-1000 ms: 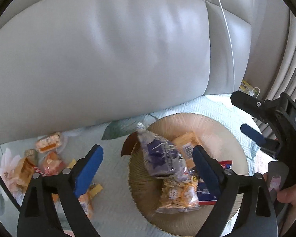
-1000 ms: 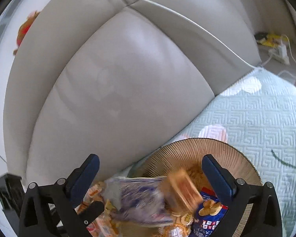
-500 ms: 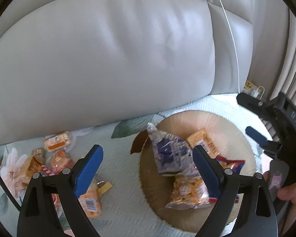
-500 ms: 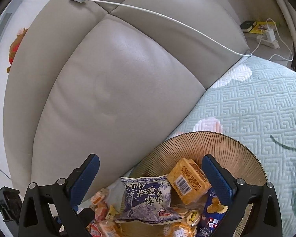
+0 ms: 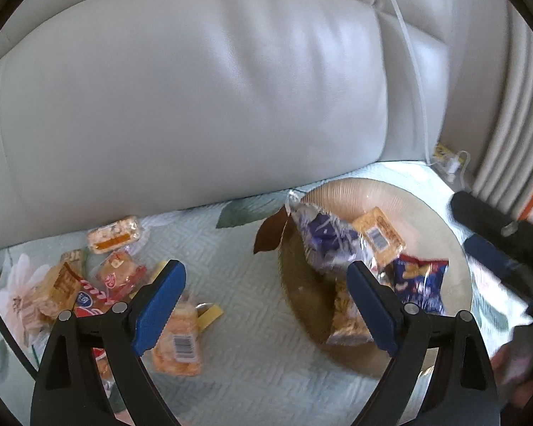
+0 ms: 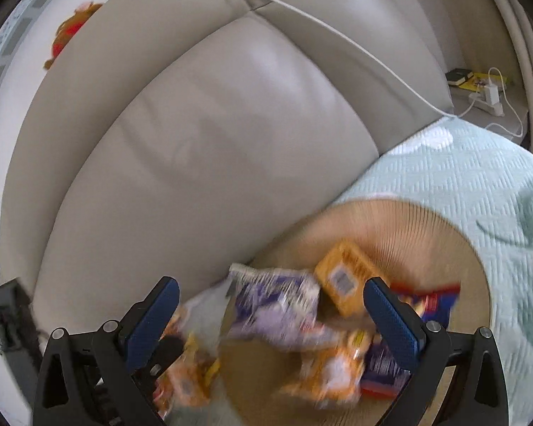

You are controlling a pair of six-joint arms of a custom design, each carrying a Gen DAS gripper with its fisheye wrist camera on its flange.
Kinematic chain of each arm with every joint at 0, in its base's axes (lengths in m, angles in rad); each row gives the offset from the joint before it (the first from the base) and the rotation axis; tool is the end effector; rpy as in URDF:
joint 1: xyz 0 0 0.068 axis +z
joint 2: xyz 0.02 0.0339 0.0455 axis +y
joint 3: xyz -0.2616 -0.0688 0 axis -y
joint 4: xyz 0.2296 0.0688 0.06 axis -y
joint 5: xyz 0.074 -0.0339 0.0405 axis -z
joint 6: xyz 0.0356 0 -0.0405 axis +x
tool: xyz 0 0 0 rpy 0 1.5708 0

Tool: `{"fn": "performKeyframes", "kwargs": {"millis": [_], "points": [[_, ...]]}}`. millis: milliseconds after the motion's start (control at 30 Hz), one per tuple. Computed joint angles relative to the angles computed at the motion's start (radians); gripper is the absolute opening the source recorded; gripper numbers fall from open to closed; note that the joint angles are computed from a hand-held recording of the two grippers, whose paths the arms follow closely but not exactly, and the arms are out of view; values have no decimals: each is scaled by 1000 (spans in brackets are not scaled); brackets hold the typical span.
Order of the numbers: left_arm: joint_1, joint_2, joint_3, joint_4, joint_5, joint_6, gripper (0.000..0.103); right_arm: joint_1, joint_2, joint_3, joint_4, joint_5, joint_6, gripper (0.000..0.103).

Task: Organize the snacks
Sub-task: 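Withdraw both tools from the bowl back toward the remaining snacks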

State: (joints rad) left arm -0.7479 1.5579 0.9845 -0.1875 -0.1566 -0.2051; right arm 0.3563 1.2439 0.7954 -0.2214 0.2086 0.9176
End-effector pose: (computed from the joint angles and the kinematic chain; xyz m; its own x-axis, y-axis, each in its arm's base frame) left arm 0.2392 -0.2143 0.2256 -0.6149 0.2960 -0.7309 0.4737 0.8797 -0.0422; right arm 0.2408 0.0818 0.2482 -0.5038 0.6415 -0.5785 0.3472 0.7636 0.5444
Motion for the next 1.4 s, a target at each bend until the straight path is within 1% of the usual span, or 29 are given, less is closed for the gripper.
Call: {"fn": "performKeyframes", "kwargs": {"millis": [67,133,200,233,267,300,333,367,433,533,633,700,733,767,833,900,967,1000,1067,1200,1400], "points": [[35,-55,-93,52,39,46,92,105,-32,28,-59,108,10,103],[82,-107,-165,61,71,82,92,191,-46,54,-88,205,13,103],[137,-173,-236,80,126,109,92,271,-38,85,-116,299,15,103],[182,-231,-295,98,175,138,92,303,-23,105,-141,341,25,103],[221,-279,-340,108,212,174,92,320,-8,121,-157,360,34,103],[259,-329,-388,118,228,214,92,341,10,140,-169,370,43,103],[301,-383,-435,128,215,222,92,362,28,159,-177,378,39,103],[334,-396,-445,129,221,201,93,377,44,177,-184,386,20,103],[422,-380,-431,119,300,170,94,428,92,229,-206,424,-29,103],[500,-343,-393,94,310,126,94,504,163,286,-210,458,-75,103],[577,-347,-402,107,332,110,95,563,236,321,-234,487,-45,103],[611,-338,-410,121,295,91,98,592,272,330,-241,468,8,103],[633,-319,-402,114,293,77,98,603,289,332,-242,443,34,103],[649,-304,-400,112,301,69,98,608,301,333,-246,423,50,103],[689,-259,-380,98,315,38,98,611,335,342,-238,343,62,103],[706,-242,-375,88,317,30,98,604,377,375,-270,292,61,103],[700,-235,-363,65,270,30,98,604,433,416,-322,253,66,103],[692,-235,-358,57,241,34,98,597,456,427,-331,219,61,103],[684,-238,-358,61,218,41,98,580,498,442,-335,151,39,103],[673,-230,-351,52,171,61,98,571,552,456,-337,104,26,103],[713,-148,-318,6,197,101,98,561,609,442,-287,65,56,103]]}}
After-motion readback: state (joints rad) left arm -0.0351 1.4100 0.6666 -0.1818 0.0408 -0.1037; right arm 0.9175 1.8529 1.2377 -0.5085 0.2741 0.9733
